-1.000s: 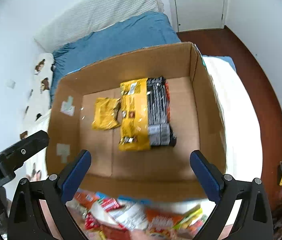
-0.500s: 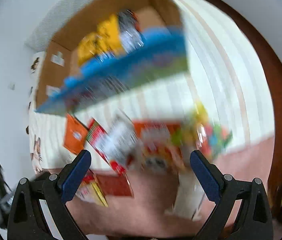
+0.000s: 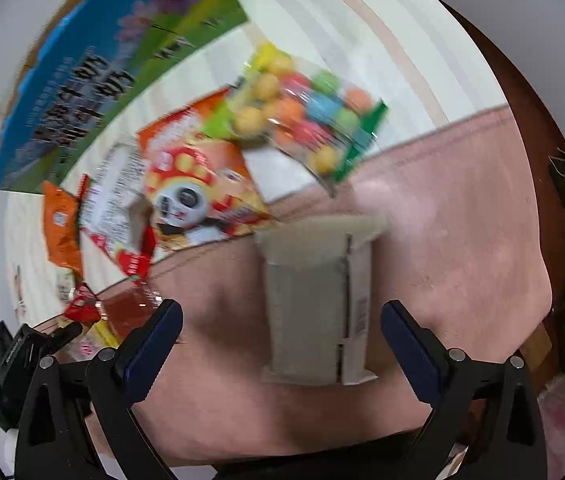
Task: Organize snacks
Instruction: 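Grasp the clear yellow-trimmed bag with the left tool while the right tool grasps the white wafer pack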
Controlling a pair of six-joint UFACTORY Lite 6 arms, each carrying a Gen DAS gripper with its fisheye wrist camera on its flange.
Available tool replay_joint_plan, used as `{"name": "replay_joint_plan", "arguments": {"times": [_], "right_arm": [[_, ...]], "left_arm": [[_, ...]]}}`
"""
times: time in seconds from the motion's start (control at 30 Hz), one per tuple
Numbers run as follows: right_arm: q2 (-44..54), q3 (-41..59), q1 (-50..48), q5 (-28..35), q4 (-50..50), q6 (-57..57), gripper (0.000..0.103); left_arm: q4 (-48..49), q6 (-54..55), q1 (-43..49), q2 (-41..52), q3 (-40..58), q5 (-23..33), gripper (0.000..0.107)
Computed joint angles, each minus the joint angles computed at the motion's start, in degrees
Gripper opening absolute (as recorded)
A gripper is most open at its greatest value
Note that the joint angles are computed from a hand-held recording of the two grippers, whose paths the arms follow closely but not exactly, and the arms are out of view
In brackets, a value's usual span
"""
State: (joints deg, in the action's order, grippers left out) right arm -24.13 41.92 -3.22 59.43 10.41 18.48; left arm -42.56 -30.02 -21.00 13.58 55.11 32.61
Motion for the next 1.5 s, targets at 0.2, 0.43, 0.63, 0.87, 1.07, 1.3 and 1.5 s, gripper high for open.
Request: {"name": "replay_joint_plan", "arguments": {"times": [0.2, 0.43, 0.63, 0.87, 1.07, 1.3, 1.5], "right_arm": [[3.1, -4.0, -2.7, -3.4, -1.0, -1.9, 0.074], [1.8, -6.9, 5.8, -1.4, -0.7, -4.8, 0.060], [3.5, -7.7, 19.0, -2.6, -0.5, -3.4, 0.061], [3.4, -8.2, 12.7, -1.1, 4.3, -8.4, 0.080], [4.8, -7.3, 8.6, -0.8, 4.8, -11.1, 0.087], [3.7, -11.1, 17.5, -5.5, 4.2, -2.1, 0.061], [-0.6, -12.9, 23.1, -5.9, 0.2, 0.3, 0.057]], "left_arm": [[20.7, -6.2, -5.3, 6.9, 13.2, 7.7, 0.057], [37.9, -1.9, -14.2, 20.0, 35.4, 23.8, 0.057], [36.7, -1.7, -16.5, 22.9, 36.6, 23.8, 0.060], [22.2, -4.5, -10.7, 13.8, 24.2, 16.7, 0.061], [14.8, -2.6, -7.8, 5.6, 13.4, 13.5, 0.064], [7.6, -0.2, -8.6, 6.7, 7.7, 5.8, 0.062], [27.0, -10.9, -17.7, 14.9, 22.8, 10.5, 0.054]]}}
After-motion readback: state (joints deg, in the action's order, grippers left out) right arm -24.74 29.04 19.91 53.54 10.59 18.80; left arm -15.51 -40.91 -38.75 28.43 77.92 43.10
